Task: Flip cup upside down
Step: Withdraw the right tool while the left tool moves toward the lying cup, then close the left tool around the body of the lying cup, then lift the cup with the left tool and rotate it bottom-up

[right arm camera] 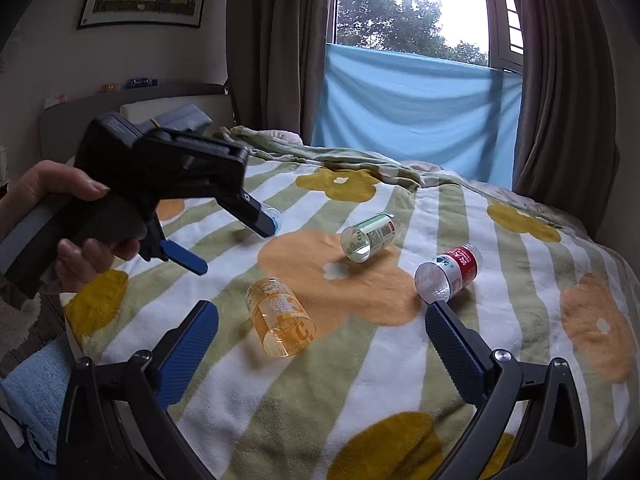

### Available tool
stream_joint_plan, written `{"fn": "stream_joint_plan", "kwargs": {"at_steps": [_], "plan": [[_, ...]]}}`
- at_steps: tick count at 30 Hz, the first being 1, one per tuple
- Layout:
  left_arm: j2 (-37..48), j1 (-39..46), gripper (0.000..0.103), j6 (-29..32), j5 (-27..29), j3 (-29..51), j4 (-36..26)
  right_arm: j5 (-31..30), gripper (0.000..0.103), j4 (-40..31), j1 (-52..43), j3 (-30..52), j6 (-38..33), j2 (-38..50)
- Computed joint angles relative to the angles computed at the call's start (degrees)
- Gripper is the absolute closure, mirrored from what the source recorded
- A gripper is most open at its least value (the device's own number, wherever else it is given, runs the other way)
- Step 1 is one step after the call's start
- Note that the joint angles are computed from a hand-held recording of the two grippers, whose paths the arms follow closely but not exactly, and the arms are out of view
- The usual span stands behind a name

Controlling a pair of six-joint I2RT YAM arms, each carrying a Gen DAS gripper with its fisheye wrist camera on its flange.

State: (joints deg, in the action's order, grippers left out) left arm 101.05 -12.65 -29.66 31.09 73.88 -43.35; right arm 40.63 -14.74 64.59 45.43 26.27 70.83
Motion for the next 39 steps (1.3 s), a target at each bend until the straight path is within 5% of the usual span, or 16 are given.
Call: {"fn": "stream_joint_plan", "kwargs": {"at_steps": [11,18,25,34,39], "plan": [[11.7,-1.3,0.002,-13.2,2.1,5.5,4.0,-3.4,0.000,6.6,-3.3,-10.7,-0.8,-10.4],[14.4,-1.0,0.021,-16.6,0.9,5.7,6.8,-6.3,0.000,11.1,-4.8,-13.7,-2.7,-11.3],[15.8,-0.9,0.042,-15.6,-1.3,6.1,8.2,-8.1,0.000,13.6,-6.0,-15.3,-3.8,-11.8],[10.1,-1.9,0.042,-11.3,-6.3,0.8,14.7,-7.5,0.000,13.2,-5.3,-15.9,-2.9,-13.4],[-0.3,-4.3,0.042,-4.3,-15.8,-8.4,23.0,-7.4,0.000,14.4,-5.1,-16.2,-1.1,-13.2]]}}
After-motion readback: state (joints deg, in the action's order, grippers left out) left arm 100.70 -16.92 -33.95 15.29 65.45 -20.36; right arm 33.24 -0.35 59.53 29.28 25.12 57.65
